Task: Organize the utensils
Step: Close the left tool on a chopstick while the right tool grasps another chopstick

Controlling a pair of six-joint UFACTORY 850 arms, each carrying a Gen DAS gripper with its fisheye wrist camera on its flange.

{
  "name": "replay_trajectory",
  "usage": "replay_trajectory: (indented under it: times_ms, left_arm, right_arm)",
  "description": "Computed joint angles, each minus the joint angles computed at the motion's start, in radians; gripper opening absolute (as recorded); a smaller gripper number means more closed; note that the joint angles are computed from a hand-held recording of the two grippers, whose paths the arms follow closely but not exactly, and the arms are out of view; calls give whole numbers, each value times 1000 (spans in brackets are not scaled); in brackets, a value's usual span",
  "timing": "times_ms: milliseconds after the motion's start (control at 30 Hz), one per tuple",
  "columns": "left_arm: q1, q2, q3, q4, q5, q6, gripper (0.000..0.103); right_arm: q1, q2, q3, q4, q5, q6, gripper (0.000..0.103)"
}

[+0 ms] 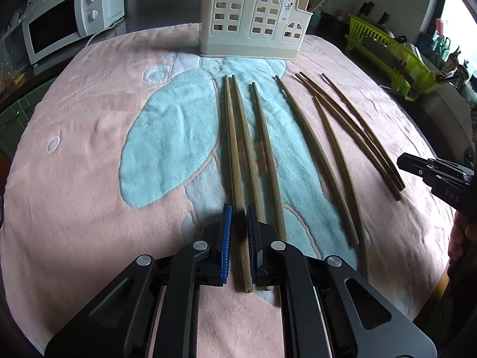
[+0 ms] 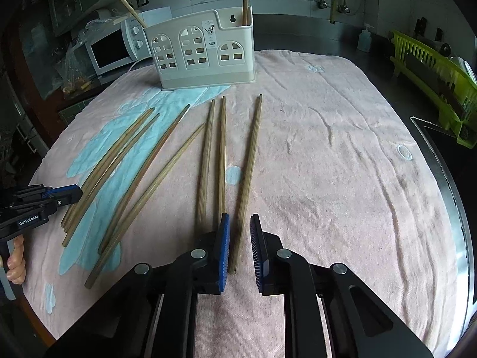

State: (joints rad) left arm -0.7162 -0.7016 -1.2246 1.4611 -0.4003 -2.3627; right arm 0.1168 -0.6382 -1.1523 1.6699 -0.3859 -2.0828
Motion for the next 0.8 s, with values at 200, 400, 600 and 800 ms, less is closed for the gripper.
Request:
replay_trajectory:
  times_ms: [200, 400, 600, 800]
  left_arm:
    - [3, -6, -10, -34, -9, 35, 8]
    - [0, -13, -22, -69, -20, 62, 9]
    - [1, -18, -34, -115, -24, 109, 10]
    - [1, -24, -45, -147, -31, 134, 10]
  right_arm:
    - [1, -10, -12, -8, 2, 16, 12]
    - [10, -24, -23, -43, 9, 52, 9]
    - [20, -42, -42, -58, 28, 79, 9]
    - [30, -50, -49, -23, 42, 55, 10]
